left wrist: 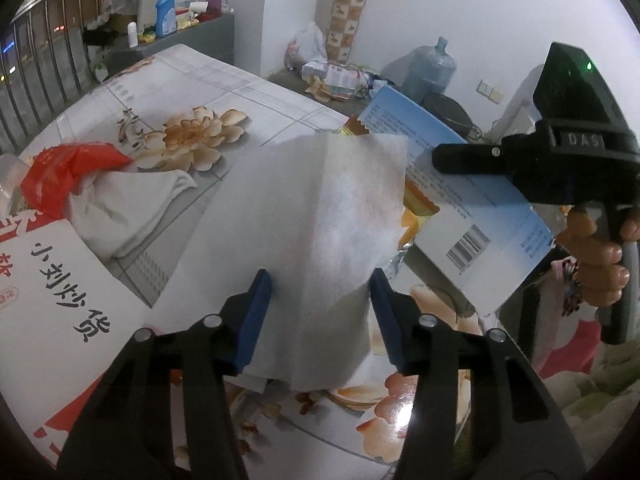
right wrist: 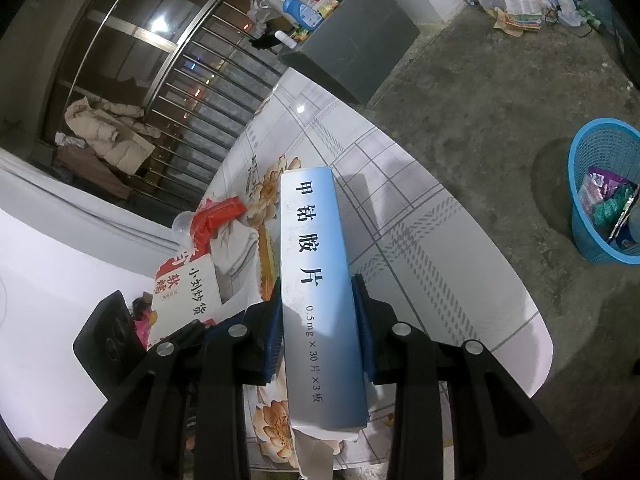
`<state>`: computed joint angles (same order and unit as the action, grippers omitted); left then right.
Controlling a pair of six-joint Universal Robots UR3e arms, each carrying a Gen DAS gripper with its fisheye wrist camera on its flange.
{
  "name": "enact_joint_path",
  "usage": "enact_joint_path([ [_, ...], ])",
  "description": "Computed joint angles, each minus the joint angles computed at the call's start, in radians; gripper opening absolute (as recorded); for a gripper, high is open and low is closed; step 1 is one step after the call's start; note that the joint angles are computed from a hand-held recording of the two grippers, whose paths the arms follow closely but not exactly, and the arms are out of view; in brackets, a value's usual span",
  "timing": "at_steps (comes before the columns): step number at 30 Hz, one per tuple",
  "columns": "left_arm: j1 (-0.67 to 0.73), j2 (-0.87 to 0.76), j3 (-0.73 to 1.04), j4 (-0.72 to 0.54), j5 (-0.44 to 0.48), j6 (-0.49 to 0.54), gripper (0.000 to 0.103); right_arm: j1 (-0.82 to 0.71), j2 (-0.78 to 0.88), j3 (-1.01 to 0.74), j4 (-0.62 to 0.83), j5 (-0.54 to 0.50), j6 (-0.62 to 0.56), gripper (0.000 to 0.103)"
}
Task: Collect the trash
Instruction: 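Lift the white tissue with the left tool while the right tool holds the blue box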
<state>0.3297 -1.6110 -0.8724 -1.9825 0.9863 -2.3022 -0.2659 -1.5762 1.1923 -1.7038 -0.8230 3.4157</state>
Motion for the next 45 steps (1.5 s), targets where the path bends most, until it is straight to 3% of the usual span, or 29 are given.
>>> enact_joint_path([
  [5,0.048,-0.062,0.115,-0.165,-0.076,0.033,0.047,-0.003,-0.002,0.001,0.0,0.002,0.001,0.032],
  [14,0.085,-0.151,0.245,-0.338,-0.138,0.031,0.03,-0.001,0.002,0.011,-0.019,0.007,0.014,0.032],
  [21,0.089,-0.173,0.254,-0.349,-0.149,0.005,0.02,-0.004,-0.005,0.022,-0.023,0.009,0.012,0.032],
  [29,0.108,-0.2,0.324,-0.404,-0.182,-0.001,0.002,-0.006,-0.005,0.022,-0.022,0.012,0.012,0.032],
  [45,0.162,-0.223,0.538,-0.487,-0.268,0.003,0.0,-0.017,-0.024,0.034,-0.025,0.003,0.014,0.032],
])
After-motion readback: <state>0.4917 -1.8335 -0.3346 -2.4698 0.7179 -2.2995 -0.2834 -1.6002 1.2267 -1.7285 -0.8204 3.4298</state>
